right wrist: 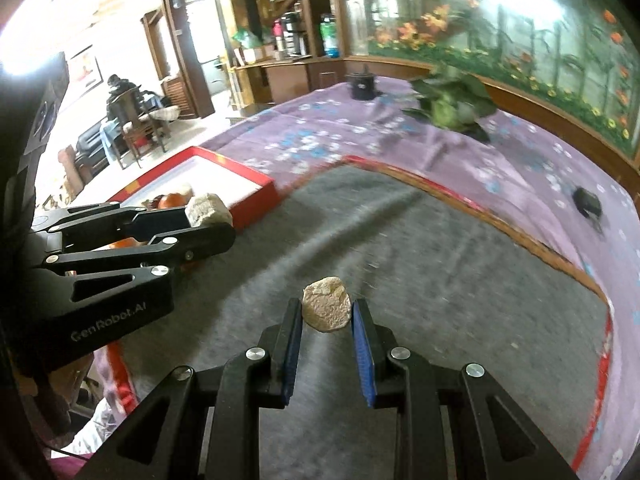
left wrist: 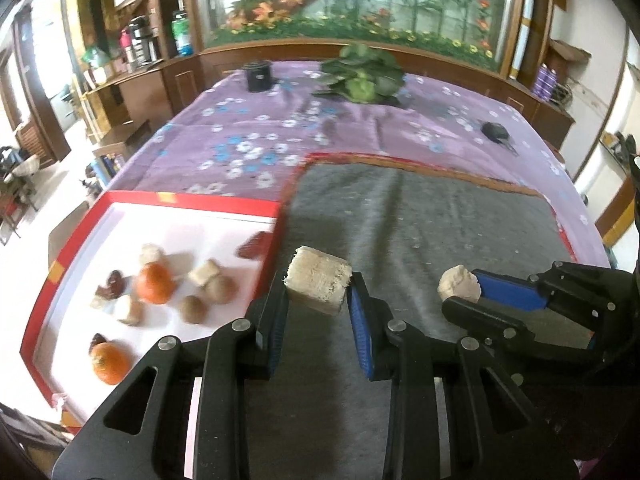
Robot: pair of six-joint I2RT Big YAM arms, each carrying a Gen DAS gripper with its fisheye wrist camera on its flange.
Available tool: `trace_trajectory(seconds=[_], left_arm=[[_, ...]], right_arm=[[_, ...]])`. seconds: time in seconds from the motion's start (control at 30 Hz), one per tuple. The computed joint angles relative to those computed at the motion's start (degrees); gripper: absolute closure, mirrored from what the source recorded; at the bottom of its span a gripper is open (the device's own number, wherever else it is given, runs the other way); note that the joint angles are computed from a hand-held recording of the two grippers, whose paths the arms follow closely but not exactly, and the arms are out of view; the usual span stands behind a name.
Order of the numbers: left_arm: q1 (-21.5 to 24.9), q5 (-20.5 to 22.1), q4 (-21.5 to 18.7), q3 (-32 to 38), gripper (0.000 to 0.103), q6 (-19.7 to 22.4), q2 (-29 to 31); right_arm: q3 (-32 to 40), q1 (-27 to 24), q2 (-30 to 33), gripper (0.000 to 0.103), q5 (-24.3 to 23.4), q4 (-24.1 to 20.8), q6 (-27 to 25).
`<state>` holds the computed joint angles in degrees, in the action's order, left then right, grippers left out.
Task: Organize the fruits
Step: 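Carry both beige cakes over the white tray with both grippers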
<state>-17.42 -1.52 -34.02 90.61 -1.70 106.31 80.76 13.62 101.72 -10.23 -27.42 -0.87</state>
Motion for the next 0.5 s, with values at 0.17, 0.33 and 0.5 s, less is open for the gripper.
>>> trace_trajectory(seconds=[0.17, 0.33, 0.5], left_arm=[[2.2, -0.5, 0.7, -1.7, 0.074, -0.7, -1.3], [4.4, -1.0, 1.1, -2.8, 0.074, -1.4, -2.0], [6.5, -1.2, 1.2, -3.4, 0.074, -2.3, -2.3]], right_arm=[[3.5, 2.4, 2.0, 0.079, -0.4, -1.3, -0.5], [7.6, 4.7, 4.4, 0.079, -0.9, -3.2, -1.4], [11.8, 6.4, 6.9, 0.079, -1.5, -5.2, -2.6]])
